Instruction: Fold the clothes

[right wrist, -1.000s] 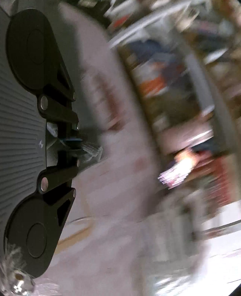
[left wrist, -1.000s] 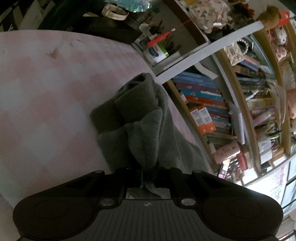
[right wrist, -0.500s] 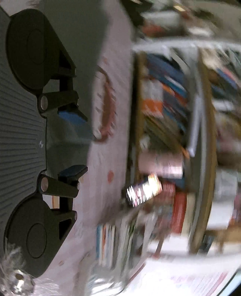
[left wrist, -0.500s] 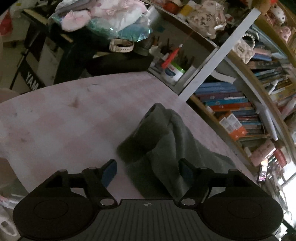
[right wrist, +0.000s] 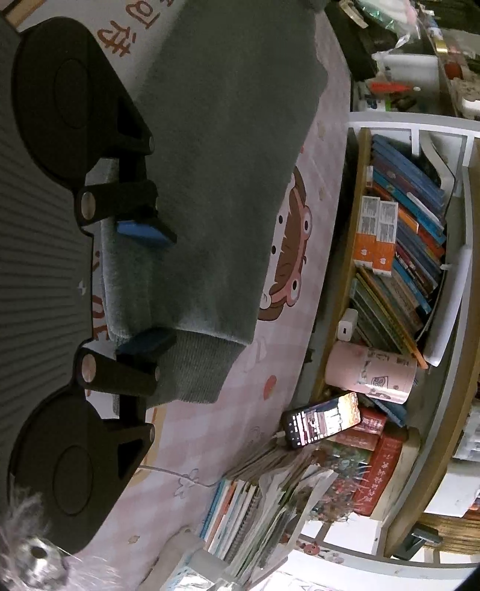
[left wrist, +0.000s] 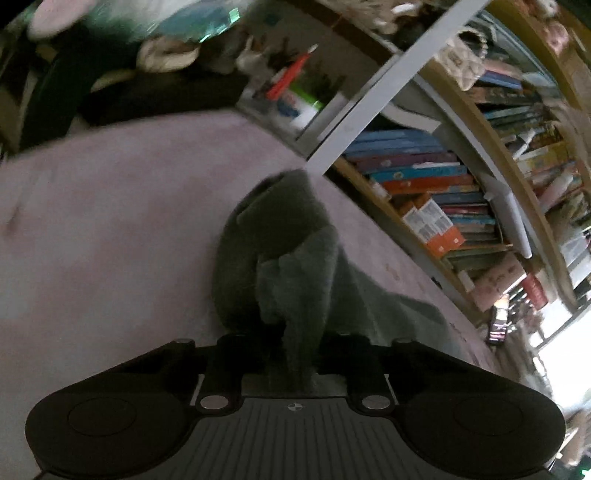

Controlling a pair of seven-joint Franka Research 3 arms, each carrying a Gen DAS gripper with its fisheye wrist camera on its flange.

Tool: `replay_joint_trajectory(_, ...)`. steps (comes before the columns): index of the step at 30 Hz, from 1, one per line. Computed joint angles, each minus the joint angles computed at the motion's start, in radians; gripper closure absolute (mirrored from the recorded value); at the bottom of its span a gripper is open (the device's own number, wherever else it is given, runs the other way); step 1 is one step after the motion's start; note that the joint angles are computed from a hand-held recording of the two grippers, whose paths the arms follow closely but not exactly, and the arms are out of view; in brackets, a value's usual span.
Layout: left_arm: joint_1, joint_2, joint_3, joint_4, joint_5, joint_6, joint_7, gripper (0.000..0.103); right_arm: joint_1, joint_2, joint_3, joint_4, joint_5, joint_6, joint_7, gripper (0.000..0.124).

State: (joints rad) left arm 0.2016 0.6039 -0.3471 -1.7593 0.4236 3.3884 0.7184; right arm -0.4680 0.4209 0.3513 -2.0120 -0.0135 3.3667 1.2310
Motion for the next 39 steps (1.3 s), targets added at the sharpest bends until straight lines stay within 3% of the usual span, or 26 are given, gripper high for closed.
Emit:
replay_joint_trajectory(2, -0.096, -0.010, 0.113, 0.018, -0.036, 0.093, 0.026, 0.088, -0.003, -0.007, 0.008, -0.010, 0.000, 0.000, 0.005, 0.074)
replay_joint_trajectory(4, -0.187, -0.019, 0.218, 0.011, -0.117, 0.221, 0.053, 0.088, -0.104, 0.004, 0.120, -0.015, -0.046, -0.009, 0.014, 0.072)
replay_joint_trajectory(6, -0.221, -0.023, 0.258, -0.011, -0.192, 0.291, 0.057, 0.088, -0.188, 0.022, 0.220, -0.020, -0.085, -0.016, 0.016, 0.069)
replay_joint_trajectory(7, -0.229, -0.028, 0.268, -0.020, -0.220, 0.272, 0.053, 0.088, -0.192, 0.026, 0.232, -0.018, -0.091, -0.017, 0.014, 0.066)
replay_joint_trajectory(11, -0.232, -0.041, 0.277, -0.029, -0.258, 0.040, 0.019, 0.088, -0.116, 0.035, 0.180, 0.005, -0.077, -0.013, 0.001, 0.062)
replay_joint_trajectory(15, -0.180, -0.035, 0.230, -0.071, -0.245, 0.086, -0.035, 0.081, -0.132, 0.044, 0.201, 0.016, -0.073, -0.027, -0.010, 0.060)
replay_joint_trajectory(17, -0.211, -0.038, 0.262, -0.070, -0.252, 0.082, -0.032, 0.078, -0.145, 0.047, 0.216, 0.019, -0.067, -0.035, -0.021, 0.060)
replay_joint_trajectory(20, -0.296, -0.038, 0.343, -0.058, -0.295, 0.070, 0.000, 0.060, -0.131, 0.045, 0.206, 0.021, -0.044, -0.033, -0.036, 0.060)
replay_joint_trajectory(21, -0.296, -0.034, 0.340, -0.050, -0.294, 0.065, 0.005, 0.052, -0.128, 0.044, 0.204, 0.020, -0.039, -0.031, -0.040, 0.059)
replay_joint_trajectory(22, -0.292, -0.029, 0.335, -0.041, -0.292, 0.062, 0.007, 0.051, -0.126, 0.043, 0.202, 0.018, -0.034, -0.029, -0.043, 0.059)
replay_joint_trajectory(25, -0.301, -0.013, 0.343, -0.019, -0.302, 0.058, 0.013, 0.052, -0.127, 0.043, 0.205, 0.017, -0.028, -0.027, -0.048, 0.059)
replay_joint_trajectory(28, -0.361, 0.002, 0.401, -0.002, -0.358, 0.061, 0.018, 0.055, -0.134, 0.046, 0.212, 0.016, -0.030, -0.023, -0.052, 0.059)
replay_joint_trajectory(30, -0.389, 0.012, 0.427, 0.006, -0.393, 0.064, 0.020, 0.073, -0.139, 0.051, 0.216, 0.019, -0.034, -0.020, -0.052, 0.059)
replay_joint_trajectory(33, -0.396, 0.007, 0.423, -0.026, -0.431, 0.152, 0.012, 0.086, -0.127, 0.058, 0.203, 0.031, -0.035, -0.022, -0.053, 0.057)
replay_joint_trajectory(37, -0.444, -0.025, 0.449, -0.085, -0.497, 0.295, 0.116, 0.086, -0.085, 0.065, 0.165, 0.064, -0.008, -0.043, -0.059, 0.056)
replay_joint_trajectory(39, -0.399, -0.028, 0.407, -0.083, -0.485, 0.259, 0.118, 0.086, -0.057, 0.068, 0.142, 0.078, 0.015, -0.047, -0.071, 0.056)
